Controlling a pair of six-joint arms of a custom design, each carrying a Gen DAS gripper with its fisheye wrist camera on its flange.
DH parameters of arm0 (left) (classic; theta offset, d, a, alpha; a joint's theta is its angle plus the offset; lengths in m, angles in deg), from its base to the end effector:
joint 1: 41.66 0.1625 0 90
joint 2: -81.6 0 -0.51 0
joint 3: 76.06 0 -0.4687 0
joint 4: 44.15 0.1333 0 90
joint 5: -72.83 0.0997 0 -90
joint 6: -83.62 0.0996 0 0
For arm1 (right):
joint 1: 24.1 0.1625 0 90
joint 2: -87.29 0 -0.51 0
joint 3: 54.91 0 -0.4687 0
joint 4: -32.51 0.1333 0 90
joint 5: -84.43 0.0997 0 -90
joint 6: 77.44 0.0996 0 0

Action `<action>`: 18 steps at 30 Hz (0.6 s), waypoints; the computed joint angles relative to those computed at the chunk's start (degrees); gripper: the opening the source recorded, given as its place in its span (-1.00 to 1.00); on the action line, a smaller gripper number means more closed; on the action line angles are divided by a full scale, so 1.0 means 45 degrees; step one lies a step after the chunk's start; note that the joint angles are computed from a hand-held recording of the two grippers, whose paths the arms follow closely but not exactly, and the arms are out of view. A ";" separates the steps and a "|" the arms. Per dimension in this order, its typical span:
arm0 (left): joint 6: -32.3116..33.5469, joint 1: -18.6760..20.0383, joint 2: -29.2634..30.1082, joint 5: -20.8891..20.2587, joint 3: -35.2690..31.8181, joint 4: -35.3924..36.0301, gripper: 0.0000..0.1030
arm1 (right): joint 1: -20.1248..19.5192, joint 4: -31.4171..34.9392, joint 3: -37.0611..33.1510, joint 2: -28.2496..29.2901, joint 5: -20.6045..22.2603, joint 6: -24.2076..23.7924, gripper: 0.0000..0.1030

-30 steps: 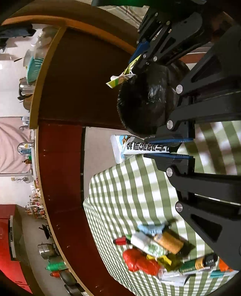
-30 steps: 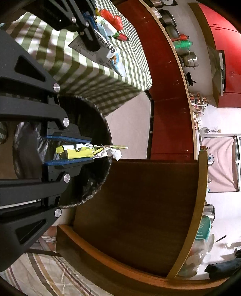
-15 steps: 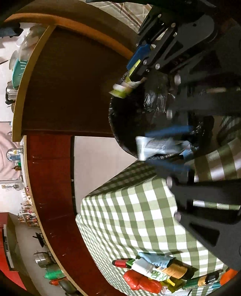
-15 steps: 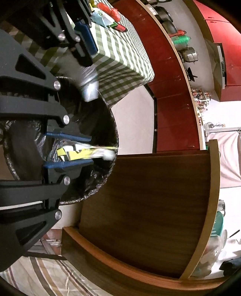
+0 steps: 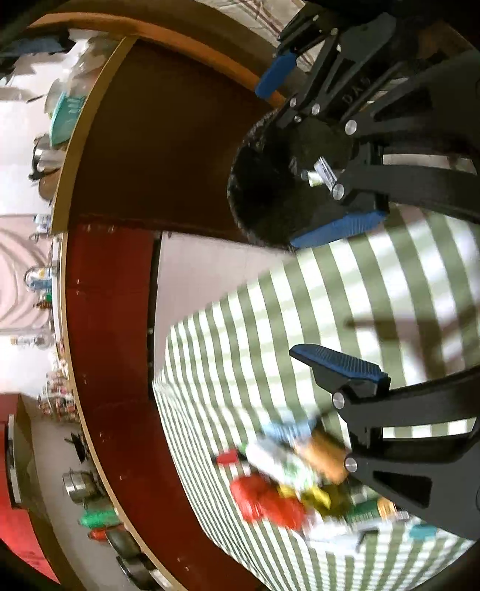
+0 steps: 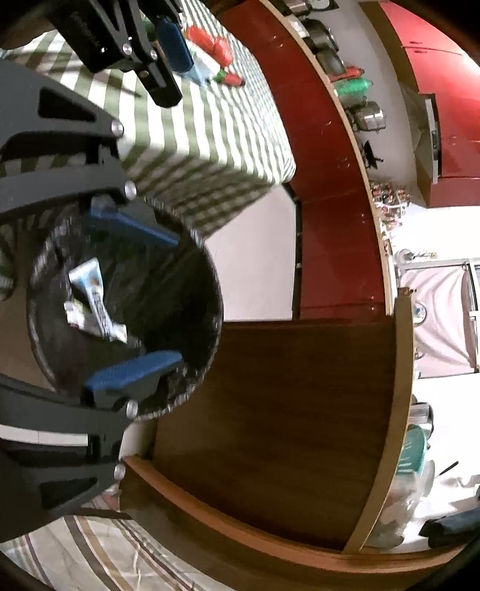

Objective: Collect trash
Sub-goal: 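Grasp the crumpled orange bag with the right gripper while the left returns to the table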

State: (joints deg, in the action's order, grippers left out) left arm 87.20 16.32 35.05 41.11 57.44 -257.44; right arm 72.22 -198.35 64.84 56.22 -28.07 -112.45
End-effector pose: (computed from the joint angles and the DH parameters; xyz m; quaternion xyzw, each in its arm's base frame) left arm -0.0734 -0.5285 0.0816 0.1091 0.8366 -0.3777 0.3816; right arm 0.1586 -0.5674 -0.0205 0.2306 -0.8545 0.3745 0.2766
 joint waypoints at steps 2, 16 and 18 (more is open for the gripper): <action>-0.0308 -0.0027 -0.0549 0.0332 0.0557 0.0041 0.05 | 0.0231 0.0025 0.0047 0.0110 0.0006 0.0176 0.32; -0.2471 -0.0229 -0.4089 0.3554 0.3865 0.0486 0.33 | 0.2355 0.0629 0.0208 0.1378 0.0381 0.0265 0.37; -0.3069 -0.0183 -0.4590 0.3838 0.4278 0.0983 0.35 | 0.2718 0.0743 0.0191 0.1630 0.0397 0.0217 0.37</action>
State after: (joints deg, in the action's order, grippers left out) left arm 73.39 15.50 14.40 58.38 76.69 -253.02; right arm 84.45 -195.01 65.70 63.55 -26.29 -111.47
